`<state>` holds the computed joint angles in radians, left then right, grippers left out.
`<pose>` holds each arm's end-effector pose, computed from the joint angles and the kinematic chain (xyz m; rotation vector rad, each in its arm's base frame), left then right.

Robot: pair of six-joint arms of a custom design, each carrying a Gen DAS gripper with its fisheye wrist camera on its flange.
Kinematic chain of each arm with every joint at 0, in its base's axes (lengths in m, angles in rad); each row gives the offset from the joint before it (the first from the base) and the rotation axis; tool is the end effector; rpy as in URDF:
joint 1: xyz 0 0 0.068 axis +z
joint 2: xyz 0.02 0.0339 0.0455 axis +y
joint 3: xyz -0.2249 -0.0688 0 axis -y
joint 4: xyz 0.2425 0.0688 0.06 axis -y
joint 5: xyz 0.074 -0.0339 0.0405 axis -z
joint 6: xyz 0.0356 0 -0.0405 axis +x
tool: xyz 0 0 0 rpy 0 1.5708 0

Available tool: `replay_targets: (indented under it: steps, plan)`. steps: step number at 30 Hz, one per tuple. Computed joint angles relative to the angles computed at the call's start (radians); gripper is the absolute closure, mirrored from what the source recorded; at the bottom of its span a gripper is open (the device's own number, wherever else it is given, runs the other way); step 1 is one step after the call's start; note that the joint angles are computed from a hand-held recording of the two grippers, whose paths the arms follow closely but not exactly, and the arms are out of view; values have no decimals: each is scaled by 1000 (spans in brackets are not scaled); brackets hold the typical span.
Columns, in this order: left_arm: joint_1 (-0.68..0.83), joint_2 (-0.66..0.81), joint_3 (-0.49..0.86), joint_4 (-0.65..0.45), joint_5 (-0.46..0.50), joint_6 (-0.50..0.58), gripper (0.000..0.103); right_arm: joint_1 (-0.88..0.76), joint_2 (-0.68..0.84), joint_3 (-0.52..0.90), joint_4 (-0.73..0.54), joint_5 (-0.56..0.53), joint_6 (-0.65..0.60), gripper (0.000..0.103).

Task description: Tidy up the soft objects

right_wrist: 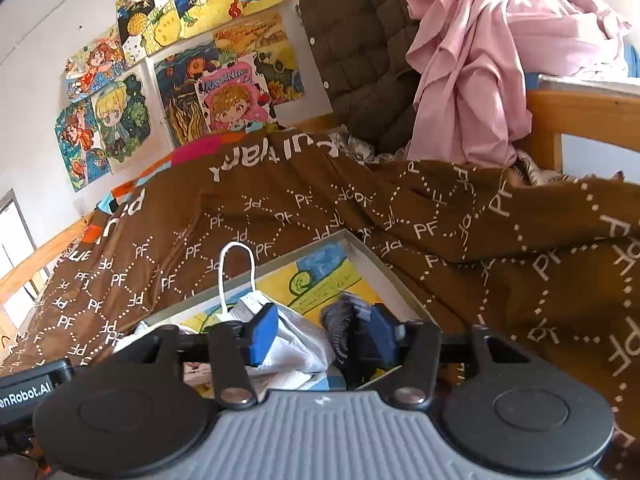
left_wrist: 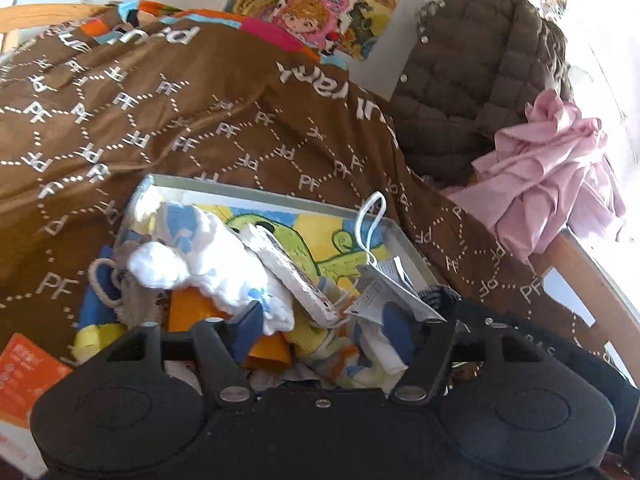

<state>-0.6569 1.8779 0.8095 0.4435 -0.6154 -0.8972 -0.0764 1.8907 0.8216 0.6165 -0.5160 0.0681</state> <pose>0.2825 -0.1919 0.0839 -0.5775 1.9983 -0.2714 0.3547 -0.0095 0.0973 -0.1823 1.9888 0.5149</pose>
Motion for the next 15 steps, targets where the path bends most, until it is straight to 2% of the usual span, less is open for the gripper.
replay_targets:
  steps: [8, 13, 15]
  plan:
    - [-92, -135, -80, -79, -156, -1, 12, -61, -212, -179, -14, -40, -36, 22]
    - [-158, -220, -97, -199, -236, -51, 8, -109, -345, -268, -46, -104, -40, 11]
    - [-195, -264, -113, -243, -277, -90, 1, -128, -403, -295, -73, -133, -40, 9]
